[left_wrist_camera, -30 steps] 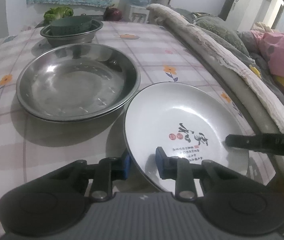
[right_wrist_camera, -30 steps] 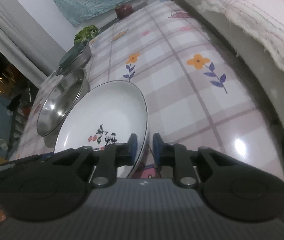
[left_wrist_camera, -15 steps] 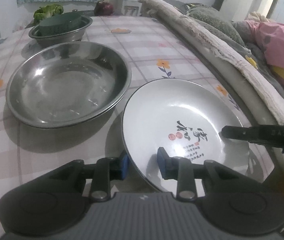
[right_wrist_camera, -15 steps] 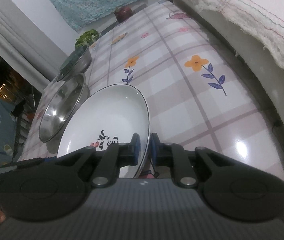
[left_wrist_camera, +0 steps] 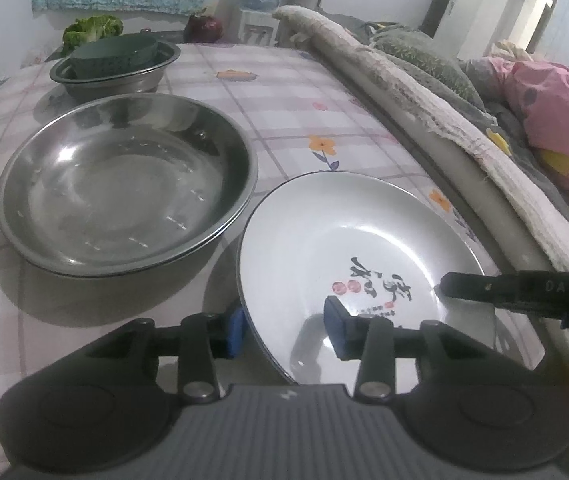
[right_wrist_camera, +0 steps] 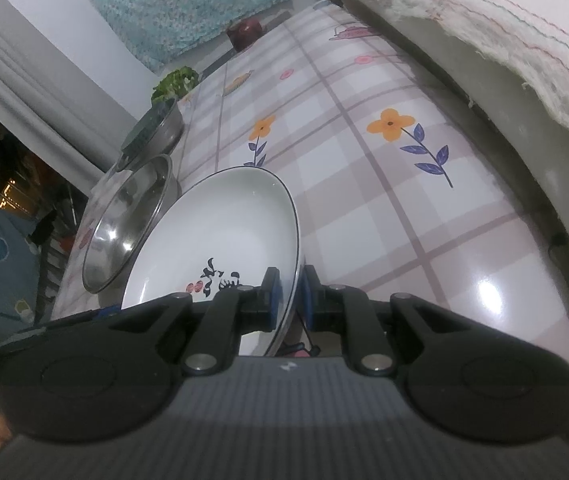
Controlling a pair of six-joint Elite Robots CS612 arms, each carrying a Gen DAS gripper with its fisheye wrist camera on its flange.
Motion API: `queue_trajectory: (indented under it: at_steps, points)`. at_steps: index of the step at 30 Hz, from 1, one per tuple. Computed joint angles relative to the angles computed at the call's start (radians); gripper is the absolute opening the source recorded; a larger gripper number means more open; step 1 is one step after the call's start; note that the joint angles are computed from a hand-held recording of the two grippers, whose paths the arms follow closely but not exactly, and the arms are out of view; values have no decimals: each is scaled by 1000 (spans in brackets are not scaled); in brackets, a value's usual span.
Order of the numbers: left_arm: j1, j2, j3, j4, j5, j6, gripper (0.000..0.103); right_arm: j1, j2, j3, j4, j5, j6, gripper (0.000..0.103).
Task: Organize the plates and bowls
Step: 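Close the left tool on the plate rim while the right tool grips the rim too, then lift the white plate off the table with both tools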
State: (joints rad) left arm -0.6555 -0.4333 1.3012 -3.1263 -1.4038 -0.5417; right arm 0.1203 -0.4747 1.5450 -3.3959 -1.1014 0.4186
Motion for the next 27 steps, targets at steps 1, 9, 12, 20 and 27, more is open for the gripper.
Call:
queue_trajectory:
  at_steps: [1, 9, 12, 20, 27]
  points:
    - [0, 0, 0, -1, 0, -4, 43, -1, 2, 0, -6, 3, 6, 11]
    - [6, -1, 4, -16, -28, -39, 45, 4, 5, 3, -26, -12, 13, 12]
    - [6, -3, 9, -22, -36, -45, 45, 6, 4, 3, -30, -19, 8, 13]
    - [1, -4, 9, -19, -33, -21, 43, 27, -4, -14, -2, -119, -96, 15]
    - [-17, -2, 2, 10, 29, 57, 41, 42, 4, -32, -8, -185, -177, 18]
